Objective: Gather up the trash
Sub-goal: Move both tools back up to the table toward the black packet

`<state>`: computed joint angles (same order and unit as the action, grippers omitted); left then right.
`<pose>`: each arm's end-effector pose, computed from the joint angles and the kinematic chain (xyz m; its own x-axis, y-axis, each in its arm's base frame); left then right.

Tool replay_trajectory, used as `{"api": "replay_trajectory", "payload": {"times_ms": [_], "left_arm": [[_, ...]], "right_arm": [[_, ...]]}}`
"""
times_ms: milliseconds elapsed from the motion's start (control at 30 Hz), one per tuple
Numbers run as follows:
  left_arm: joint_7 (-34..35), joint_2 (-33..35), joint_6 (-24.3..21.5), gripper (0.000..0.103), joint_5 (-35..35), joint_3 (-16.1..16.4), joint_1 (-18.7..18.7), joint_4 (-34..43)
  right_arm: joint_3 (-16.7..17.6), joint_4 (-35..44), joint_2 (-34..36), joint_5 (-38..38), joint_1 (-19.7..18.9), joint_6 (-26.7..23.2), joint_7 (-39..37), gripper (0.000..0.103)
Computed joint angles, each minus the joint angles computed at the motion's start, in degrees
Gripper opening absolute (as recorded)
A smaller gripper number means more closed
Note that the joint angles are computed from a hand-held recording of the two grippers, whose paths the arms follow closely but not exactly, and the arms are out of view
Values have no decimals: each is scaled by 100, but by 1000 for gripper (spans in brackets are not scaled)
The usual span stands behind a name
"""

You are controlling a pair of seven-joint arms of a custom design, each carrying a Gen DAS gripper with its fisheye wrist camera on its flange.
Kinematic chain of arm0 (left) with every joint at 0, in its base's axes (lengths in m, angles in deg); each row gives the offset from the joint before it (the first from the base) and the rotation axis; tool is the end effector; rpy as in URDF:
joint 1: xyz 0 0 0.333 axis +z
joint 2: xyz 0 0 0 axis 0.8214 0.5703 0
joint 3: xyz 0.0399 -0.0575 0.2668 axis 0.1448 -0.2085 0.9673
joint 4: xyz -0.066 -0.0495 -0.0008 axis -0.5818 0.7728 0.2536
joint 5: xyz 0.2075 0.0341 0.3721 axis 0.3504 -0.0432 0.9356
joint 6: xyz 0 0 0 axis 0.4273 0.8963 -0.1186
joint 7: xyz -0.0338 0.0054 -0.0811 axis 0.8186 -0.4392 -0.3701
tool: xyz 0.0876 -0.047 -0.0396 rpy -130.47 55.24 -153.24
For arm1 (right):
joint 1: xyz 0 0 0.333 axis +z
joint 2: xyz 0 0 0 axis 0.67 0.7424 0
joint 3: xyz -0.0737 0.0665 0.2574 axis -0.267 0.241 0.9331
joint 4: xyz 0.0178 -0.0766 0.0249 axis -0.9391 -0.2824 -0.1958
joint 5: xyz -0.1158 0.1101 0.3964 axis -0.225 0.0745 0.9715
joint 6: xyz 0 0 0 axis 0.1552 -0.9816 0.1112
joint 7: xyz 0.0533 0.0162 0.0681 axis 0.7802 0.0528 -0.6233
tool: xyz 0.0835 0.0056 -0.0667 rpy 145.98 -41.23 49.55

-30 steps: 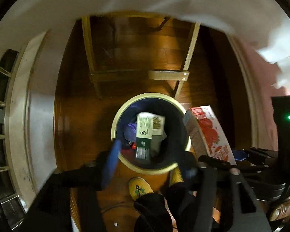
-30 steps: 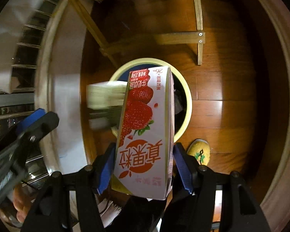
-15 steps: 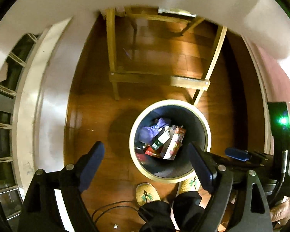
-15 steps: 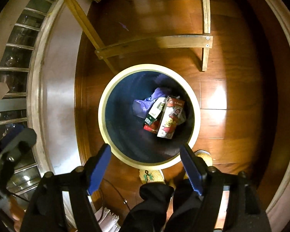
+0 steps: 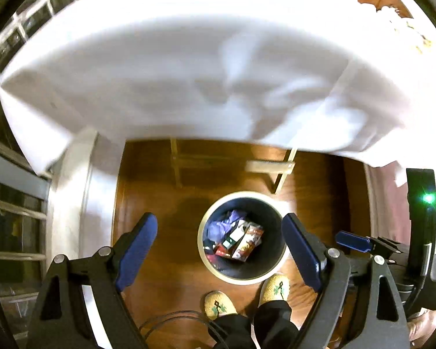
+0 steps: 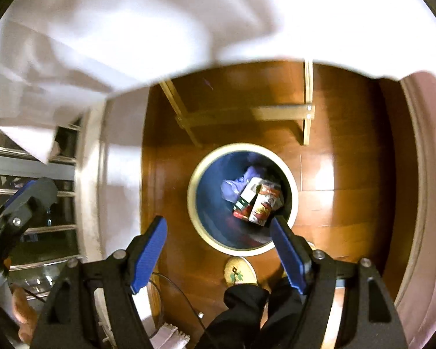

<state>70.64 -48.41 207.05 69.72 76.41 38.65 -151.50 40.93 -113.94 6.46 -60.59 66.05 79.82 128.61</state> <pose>0.4055 -0.2176 0.5161 0.1892 -0.9812 0.0370 -0.9259 -0.1909 -0.3260 0.4456 0.3043 0.4698 0.1384 -0.9228 -0.3596 -0.9904 -0.1314 -0.0441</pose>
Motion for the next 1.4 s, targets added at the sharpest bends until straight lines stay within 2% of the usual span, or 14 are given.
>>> {"api": "replay_trajectory", "payload": {"times_ms": [333, 467, 800, 1000, 1200, 1400], "left_arm": [[555, -141, -815, 86, 84, 40, 5, 1238], [796, -153, -961, 86, 55, 66, 32, 1662], [1212, 204, -1226, 86, 180, -7, 211, 2841], [1223, 602, -1356, 86, 407, -107, 364, 3550], [1045, 1265, -1535, 86, 850, -308, 509, 4442], [823, 2049, -1802, 86, 1115, -403, 482, 5327]], "right_arm": [[3, 764, -522, -76, -33, -691, 320, 74], [2, 1135, -654, -149, -68, -909, 313, 74], [56, 2003, -653, -567, -229, -727, 172, 74], [-2, 2663, -343, -653, -284, -600, -92, 74], [-114, 3563, 286, -559, -329, -556, -489, 74], [-249, 4622, 1079, -331, -425, -690, -1042, 74]]}}
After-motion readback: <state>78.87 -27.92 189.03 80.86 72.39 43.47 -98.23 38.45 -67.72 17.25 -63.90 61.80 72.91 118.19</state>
